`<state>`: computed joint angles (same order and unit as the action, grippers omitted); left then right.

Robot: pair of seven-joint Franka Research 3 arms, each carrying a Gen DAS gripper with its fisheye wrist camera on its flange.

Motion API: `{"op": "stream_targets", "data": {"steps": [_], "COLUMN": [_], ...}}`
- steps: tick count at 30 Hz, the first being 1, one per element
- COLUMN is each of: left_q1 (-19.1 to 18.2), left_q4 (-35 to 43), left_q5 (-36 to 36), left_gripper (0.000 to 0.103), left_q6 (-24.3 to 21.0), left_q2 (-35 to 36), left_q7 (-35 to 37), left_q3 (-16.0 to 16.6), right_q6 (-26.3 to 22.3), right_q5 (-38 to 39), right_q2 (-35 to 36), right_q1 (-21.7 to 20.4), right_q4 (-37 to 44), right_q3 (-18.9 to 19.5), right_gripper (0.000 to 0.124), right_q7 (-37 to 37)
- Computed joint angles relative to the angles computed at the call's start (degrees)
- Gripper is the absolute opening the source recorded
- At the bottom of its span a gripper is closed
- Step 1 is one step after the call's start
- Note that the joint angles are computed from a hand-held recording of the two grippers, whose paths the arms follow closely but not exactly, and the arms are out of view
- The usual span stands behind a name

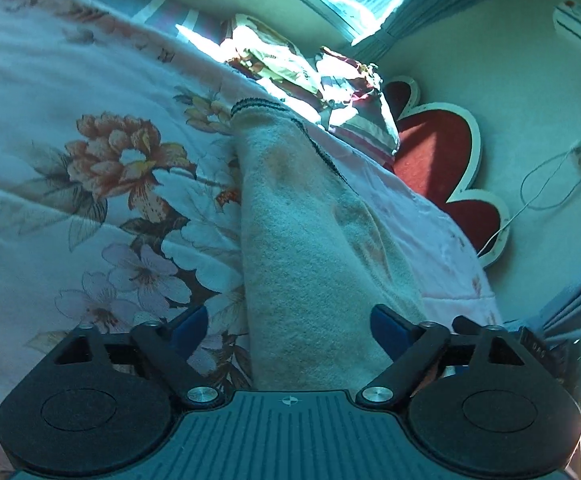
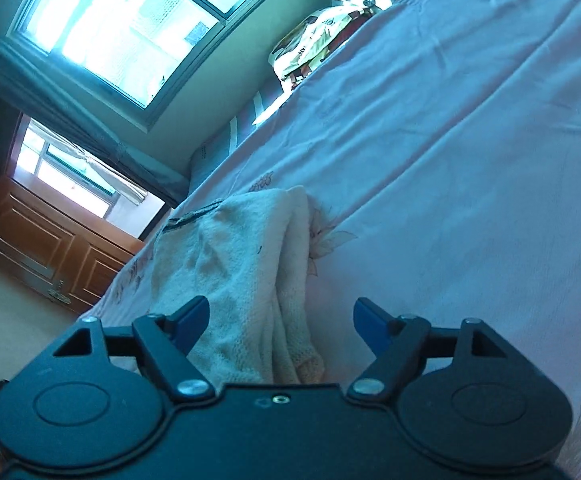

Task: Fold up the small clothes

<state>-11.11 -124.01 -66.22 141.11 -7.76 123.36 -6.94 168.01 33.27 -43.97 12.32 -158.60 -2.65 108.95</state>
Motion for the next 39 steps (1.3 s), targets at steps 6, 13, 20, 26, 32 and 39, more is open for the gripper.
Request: {"op": "stream_targets", "data": {"steps": [6,13,20,26,32,39], "left_q1": [1.1,1.6,2.0,4.0,4.5,3.6], "left_q4": [2.3,7.1,11.7,12.8,13.3,13.7], "left_q5": [-3.0,3.0,9.6,7.5,6.2,9.7], "left_gripper": [0.082,0.081,0.081,0.069,0.069,0.061], "left_q6": [-4.5,-3.0,-2.8,-8.1,-9.1,-6.1], "left_q2": [3.0,7.7,10.9,11.4,12.5,12.3], "left_q7": [-0.5,-2.7,-3.8,-0.9,-0.1,-0.7], "left_q3": [0.0,-2.7,-4.6,-4.5,-4.8,-5.9], "right_q6": [-0.7,-5.2,-10.0,-18.4,-20.6,-18.0], "right_q5": [4.1,8.5,16.1,19.5,31.2,26.0], "right_q2": [2.2,7.5,12.9,12.2,11.6,14.2], "right_q1": [6.1,7.3,9.2,7.0,6.7,0.8], "right_q4": [1.9,6.5,12.7,13.9,12.7,14.8], "right_q3": [-6.5,-7.3,-10.8,-11.5,-14.0,-5.3], "right_gripper": [0.08,0.082,0.082,0.062,0.05,0.041], "right_q7": [-5.3,-13.0,-25.4,-33.1,-42.9,-39.5]}}
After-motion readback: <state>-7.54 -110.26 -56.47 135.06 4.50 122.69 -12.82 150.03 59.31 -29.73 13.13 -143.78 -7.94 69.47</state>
